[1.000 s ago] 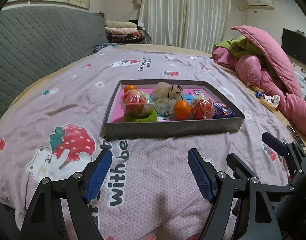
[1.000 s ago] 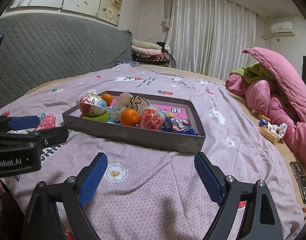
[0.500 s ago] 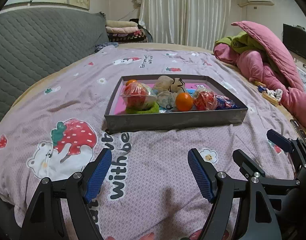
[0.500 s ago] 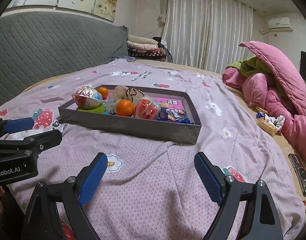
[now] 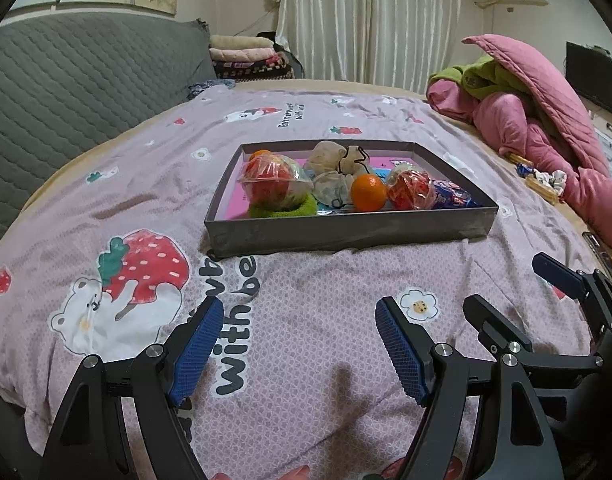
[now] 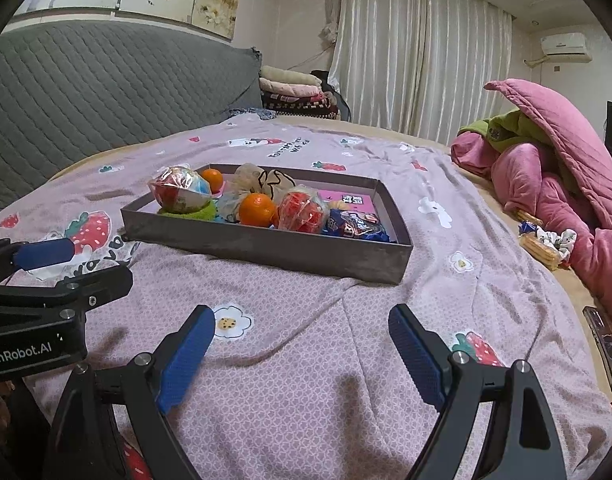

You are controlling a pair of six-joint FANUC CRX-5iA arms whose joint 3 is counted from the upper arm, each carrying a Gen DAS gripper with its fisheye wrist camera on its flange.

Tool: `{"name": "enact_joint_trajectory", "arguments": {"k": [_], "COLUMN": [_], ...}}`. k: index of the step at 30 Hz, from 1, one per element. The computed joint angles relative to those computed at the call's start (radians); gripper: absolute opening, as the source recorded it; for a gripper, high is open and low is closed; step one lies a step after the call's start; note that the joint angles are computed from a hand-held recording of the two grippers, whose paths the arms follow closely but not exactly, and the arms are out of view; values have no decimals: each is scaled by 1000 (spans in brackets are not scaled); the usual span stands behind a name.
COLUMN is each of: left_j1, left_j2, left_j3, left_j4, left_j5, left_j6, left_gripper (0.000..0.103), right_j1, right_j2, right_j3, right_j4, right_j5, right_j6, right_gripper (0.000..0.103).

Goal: Organize objects

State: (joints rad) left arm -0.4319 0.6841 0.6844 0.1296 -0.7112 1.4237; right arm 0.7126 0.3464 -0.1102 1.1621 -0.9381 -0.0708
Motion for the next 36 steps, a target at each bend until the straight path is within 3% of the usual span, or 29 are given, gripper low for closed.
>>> {"name": "enact_joint_trajectory", "arguments": {"k": [36], "left_j1": [3], "left_j2": [39], "left_j3": [53], "left_j4": [-30], "left_j5": [-55], "left_j6": [53], "left_gripper": [79], "right_j1": [-4], "right_j2": [16], "right_j3": [15], "right_j4": [-37], "right_j5": [-3], "right_j6": [29], "right_gripper": [88]}}
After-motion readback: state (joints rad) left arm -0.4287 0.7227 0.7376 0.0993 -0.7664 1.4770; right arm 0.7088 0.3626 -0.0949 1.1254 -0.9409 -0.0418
